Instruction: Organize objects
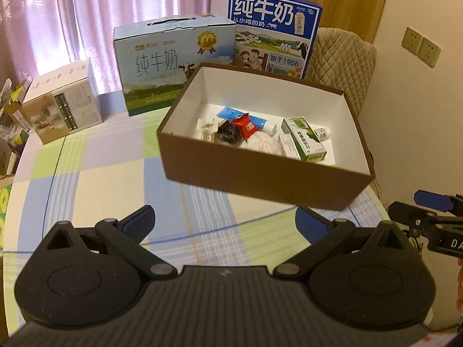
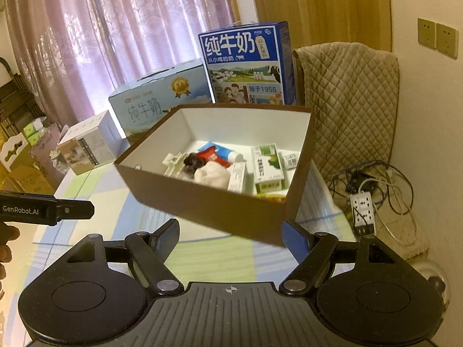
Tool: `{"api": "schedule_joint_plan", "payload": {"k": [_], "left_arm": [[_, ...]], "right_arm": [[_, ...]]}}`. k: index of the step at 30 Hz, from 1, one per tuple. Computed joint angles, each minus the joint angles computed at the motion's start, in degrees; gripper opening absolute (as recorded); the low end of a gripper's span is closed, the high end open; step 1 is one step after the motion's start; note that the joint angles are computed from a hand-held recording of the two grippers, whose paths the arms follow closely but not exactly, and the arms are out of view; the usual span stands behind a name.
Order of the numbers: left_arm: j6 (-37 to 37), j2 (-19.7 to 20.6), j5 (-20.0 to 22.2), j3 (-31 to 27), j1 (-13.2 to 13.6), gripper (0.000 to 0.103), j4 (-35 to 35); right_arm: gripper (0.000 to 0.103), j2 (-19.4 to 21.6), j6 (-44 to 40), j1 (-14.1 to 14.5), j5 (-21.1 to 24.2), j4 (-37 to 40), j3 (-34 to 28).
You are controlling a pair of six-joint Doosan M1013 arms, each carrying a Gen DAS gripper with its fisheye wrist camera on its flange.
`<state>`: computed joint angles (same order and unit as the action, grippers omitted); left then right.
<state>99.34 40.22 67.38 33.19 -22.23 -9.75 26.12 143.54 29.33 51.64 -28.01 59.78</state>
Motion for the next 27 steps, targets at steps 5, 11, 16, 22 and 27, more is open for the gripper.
{"api": "schedule_joint_plan", "payload": {"k": [5,11,16,22,27], "left_arm": [[2.07,-3.81,-2.23,6.40,1.31,0.099,-1.89],[4.42,-7.57,-3.93,12.38,2.71,0.099,-3.52],[6.04,-10.38,-4.81,16.83,3.64,0.098,-4.77],[7.19,-12.78,-5.05,20.93,4.55,0.098,-5.46],[8.02,-14.37,-5.30,23.57,5.14,0.097,-5.93]], "right_arm": [[0.075,-0.10,2.50,2.30,2.16,-1.66,-0.04],[0.075,-0.20,5.31,4.65,4.46,-2.88,0.16],[0.075,-0.07,6.54,6.21,5.42,-2.86,-0.01],[0.075,0.56,5.91,7.67,5.73,-1.89,-0.81],[0.075,0.93,5.11,8.73,5.26,-1.44,-1.30]]}}
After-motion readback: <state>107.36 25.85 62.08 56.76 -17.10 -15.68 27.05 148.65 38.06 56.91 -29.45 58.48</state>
